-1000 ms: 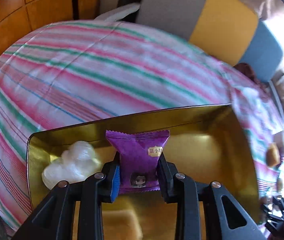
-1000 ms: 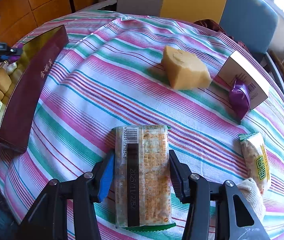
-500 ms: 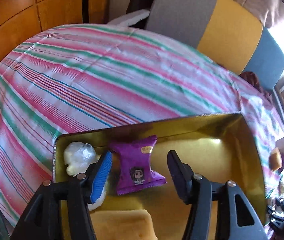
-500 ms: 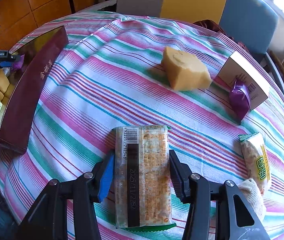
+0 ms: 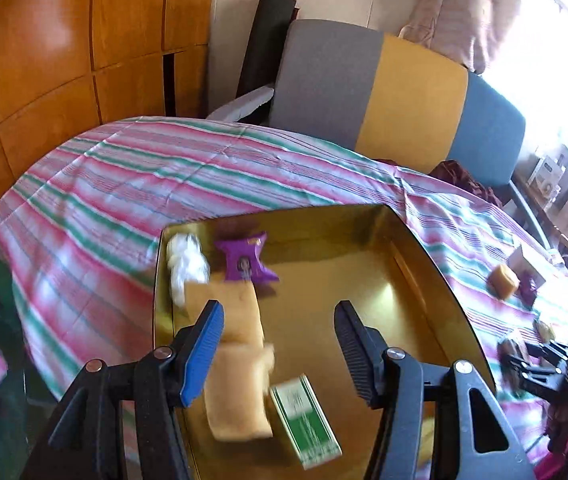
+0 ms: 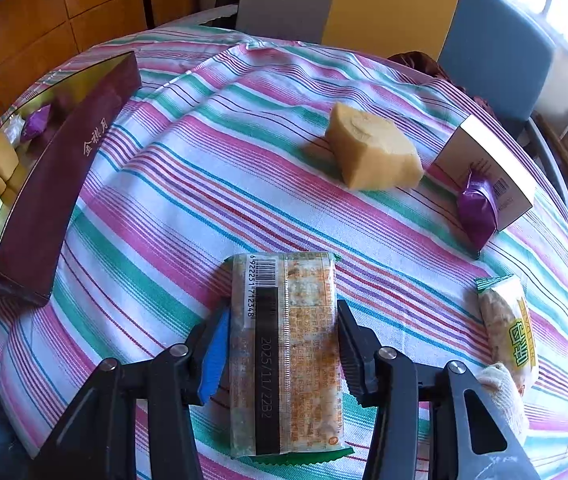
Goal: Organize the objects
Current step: 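Carry the purple packet into the gold tray and open the left tool, then carry the cracker bar into the gold tray and open the right tool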
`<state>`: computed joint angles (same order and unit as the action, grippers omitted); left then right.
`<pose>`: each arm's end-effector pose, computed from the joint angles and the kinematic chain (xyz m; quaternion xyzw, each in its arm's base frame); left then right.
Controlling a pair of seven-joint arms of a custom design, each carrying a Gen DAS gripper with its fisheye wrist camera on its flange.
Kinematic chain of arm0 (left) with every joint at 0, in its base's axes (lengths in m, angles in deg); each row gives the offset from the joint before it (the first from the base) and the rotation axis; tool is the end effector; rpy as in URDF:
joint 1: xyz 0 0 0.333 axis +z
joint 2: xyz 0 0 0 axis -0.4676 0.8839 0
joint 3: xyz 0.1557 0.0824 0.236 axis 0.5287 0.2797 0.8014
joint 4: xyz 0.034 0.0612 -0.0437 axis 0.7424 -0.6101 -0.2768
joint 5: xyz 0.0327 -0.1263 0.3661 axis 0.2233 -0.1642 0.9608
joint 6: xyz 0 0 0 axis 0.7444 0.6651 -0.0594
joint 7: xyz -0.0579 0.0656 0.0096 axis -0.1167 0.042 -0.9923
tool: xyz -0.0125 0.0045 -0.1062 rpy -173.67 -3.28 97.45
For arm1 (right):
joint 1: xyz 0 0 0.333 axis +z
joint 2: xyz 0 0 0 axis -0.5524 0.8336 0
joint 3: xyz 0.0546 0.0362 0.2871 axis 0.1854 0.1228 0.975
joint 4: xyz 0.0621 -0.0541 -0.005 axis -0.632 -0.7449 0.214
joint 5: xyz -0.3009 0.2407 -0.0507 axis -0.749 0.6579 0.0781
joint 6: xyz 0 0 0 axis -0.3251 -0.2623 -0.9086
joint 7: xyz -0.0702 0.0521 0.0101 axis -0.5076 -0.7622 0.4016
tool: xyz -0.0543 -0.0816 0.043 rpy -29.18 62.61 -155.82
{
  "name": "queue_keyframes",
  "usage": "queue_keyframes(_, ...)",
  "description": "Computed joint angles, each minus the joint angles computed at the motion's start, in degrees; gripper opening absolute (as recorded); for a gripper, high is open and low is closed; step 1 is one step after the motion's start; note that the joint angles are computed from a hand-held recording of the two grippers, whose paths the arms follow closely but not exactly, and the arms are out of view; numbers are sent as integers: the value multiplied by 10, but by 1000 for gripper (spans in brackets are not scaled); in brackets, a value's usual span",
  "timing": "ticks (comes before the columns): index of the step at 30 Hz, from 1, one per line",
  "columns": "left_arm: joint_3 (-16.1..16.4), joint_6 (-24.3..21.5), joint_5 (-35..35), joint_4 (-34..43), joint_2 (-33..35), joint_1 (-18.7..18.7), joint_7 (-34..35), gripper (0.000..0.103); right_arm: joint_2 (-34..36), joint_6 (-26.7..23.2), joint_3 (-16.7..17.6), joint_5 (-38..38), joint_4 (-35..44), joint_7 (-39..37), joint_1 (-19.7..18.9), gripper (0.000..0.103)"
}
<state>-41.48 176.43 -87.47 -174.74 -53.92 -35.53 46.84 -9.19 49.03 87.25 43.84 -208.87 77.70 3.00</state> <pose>0.4553 -0.1765 0.4643 -0.6180 0.7011 -0.3084 0.1772 0.3778 0.4275 0.3940 -0.6900 0.6830 -0.1923 0.1431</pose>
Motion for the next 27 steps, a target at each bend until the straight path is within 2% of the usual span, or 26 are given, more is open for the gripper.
queue_keyframes(4, 13, -1, -27, -32, -35, -21, 17, 58, 7, -16, 1, -4, 11, 22, 4, 49)
queue_keyframes(10, -5, 16, -19, -63, -66, -6, 11, 58, 25, -65, 2, -19, 41, 70, 18, 49)
queue_keyframes(16, -9, 38, -16, -90, -91, -9, 19, 58, 32, -91, 1, -20, 54, 112, 27, 49)
queue_keyframes(20, -2, 36, -26, -94, -94, -17, 26, 58, 28, -89, -1, -13, 53, 143, 27, 49)
queue_keyframes(27, 7, 31, -42, -98, -93, -27, 41, 58, 12, -47, 0, -21, 54, 187, 23, 49)
